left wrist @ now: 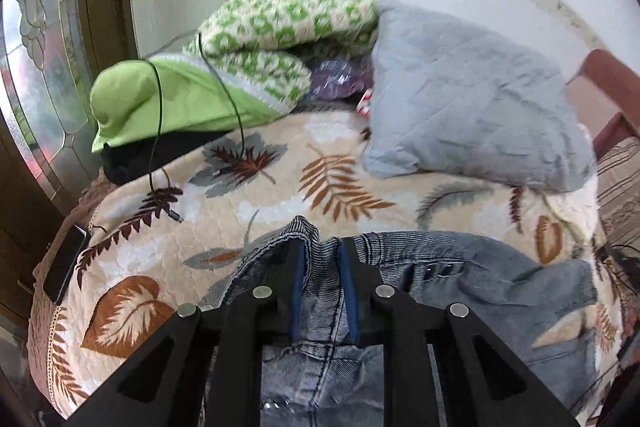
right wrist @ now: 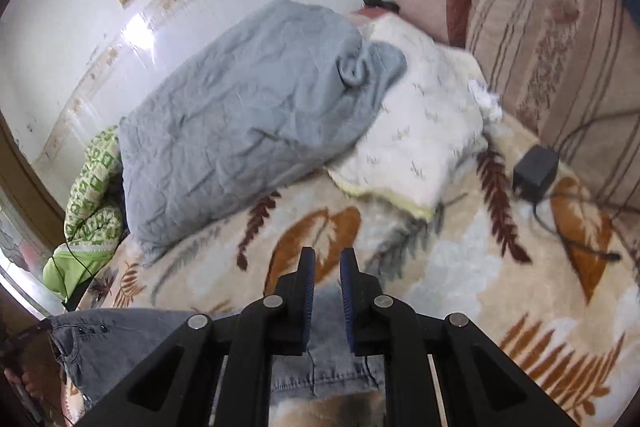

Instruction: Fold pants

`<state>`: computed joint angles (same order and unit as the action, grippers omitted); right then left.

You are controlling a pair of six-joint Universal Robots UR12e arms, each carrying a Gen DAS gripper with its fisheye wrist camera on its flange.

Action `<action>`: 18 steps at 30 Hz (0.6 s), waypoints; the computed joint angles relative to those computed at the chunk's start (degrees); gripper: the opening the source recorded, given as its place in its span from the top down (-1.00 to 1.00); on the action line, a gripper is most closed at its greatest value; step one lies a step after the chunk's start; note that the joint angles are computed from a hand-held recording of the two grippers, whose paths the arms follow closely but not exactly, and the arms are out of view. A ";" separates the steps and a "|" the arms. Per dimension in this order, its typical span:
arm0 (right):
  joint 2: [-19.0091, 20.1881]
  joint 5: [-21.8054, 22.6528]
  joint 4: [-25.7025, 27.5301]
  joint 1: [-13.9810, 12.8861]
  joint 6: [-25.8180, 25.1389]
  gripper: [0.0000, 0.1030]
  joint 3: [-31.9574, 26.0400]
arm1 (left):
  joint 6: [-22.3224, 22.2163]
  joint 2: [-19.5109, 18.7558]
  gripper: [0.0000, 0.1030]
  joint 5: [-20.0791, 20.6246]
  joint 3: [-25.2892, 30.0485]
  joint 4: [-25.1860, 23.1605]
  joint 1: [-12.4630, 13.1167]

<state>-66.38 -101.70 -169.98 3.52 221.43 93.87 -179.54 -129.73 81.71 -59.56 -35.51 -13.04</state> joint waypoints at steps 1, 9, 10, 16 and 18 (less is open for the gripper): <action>-0.16 2.52 -0.17 -0.73 1.21 0.72 0.68 | 0.03 0.95 0.88 -0.01 -1.63 2.13 -0.02; 3.05 6.86 5.44 -1.85 3.96 0.69 -2.93 | 2.50 4.36 0.90 -1.71 -7.83 10.58 0.11; 3.41 8.28 5.98 -2.05 5.74 0.69 -3.34 | 2.50 3.93 0.90 -0.72 -7.10 9.10 -0.02; 3.90 11.12 5.42 -2.09 7.53 0.69 -4.02 | -3.96 -0.75 -0.30 7.00 0.16 -1.68 0.66; 3.54 9.71 4.02 -1.60 6.43 0.69 -4.02 | -5.42 -2.76 -0.32 10.27 3.07 -4.11 0.83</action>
<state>-62.83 -91.99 -165.96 1.92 227.86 89.85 -184.96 -132.49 91.98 -56.49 -39.62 -12.22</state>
